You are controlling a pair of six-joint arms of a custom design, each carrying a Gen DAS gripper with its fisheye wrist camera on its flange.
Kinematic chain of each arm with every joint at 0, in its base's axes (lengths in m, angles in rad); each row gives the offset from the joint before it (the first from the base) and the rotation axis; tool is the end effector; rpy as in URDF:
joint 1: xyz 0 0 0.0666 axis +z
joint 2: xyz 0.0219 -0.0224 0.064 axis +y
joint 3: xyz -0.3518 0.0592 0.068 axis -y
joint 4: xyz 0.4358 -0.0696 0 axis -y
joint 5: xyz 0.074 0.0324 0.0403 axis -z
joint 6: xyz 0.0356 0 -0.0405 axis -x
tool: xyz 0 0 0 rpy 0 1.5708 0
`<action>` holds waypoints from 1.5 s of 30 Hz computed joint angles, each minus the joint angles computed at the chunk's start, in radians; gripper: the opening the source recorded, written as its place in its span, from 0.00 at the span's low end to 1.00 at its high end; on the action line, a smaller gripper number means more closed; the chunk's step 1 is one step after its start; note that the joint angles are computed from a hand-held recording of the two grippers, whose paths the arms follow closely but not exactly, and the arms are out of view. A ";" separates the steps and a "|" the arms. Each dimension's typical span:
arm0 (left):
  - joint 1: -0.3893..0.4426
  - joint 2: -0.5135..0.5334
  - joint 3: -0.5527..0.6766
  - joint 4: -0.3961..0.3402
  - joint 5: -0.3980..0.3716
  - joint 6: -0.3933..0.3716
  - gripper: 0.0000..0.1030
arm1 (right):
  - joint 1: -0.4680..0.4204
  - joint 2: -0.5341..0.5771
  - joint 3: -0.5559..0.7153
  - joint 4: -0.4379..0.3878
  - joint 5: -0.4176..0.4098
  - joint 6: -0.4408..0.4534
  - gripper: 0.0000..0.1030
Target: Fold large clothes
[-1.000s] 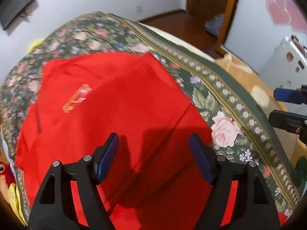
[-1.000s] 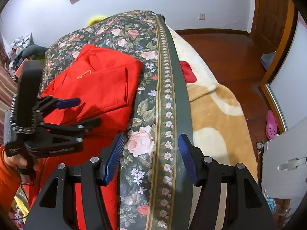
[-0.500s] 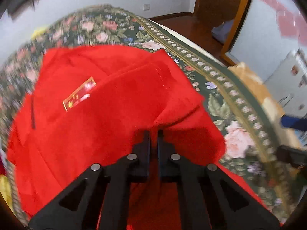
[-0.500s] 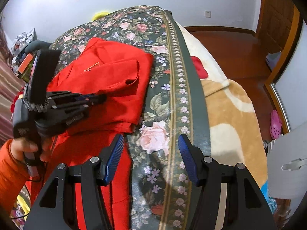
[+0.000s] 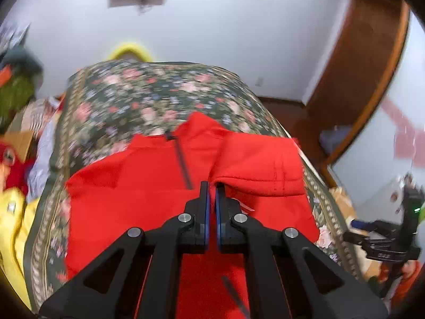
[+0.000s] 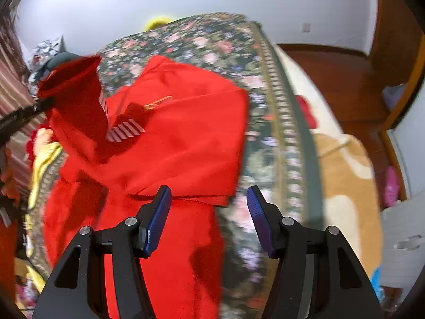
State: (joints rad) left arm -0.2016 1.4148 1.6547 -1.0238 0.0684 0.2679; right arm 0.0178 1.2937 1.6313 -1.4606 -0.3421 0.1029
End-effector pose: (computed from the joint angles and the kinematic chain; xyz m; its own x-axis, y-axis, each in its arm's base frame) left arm 0.5237 -0.1099 0.5148 -0.7325 -0.1198 -0.6701 0.0553 0.9707 -0.2340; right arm 0.4484 0.0195 0.5349 -0.8799 -0.1124 -0.4617 -0.2537 0.9327 0.2563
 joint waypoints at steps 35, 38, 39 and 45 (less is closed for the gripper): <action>0.289 -0.268 -0.575 0.095 0.178 0.192 0.08 | 0.199 0.124 -0.018 0.016 0.172 -0.049 0.62; 0.291 -0.287 -0.576 0.112 0.163 0.163 0.02 | 0.189 0.135 0.011 -0.024 0.145 -0.066 0.62; 0.291 -0.291 -0.575 0.116 0.159 0.157 0.02 | 0.184 0.129 0.011 -0.024 0.137 -0.071 0.62; 0.279 -0.323 -0.553 0.144 0.104 0.127 0.02 | 0.130 0.105 -0.004 0.018 0.162 -0.136 0.64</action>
State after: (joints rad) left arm 0.0774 1.0923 1.1020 -0.8798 0.1720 0.3952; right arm 0.1481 1.3982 1.6268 -1.4422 -0.1796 -0.0330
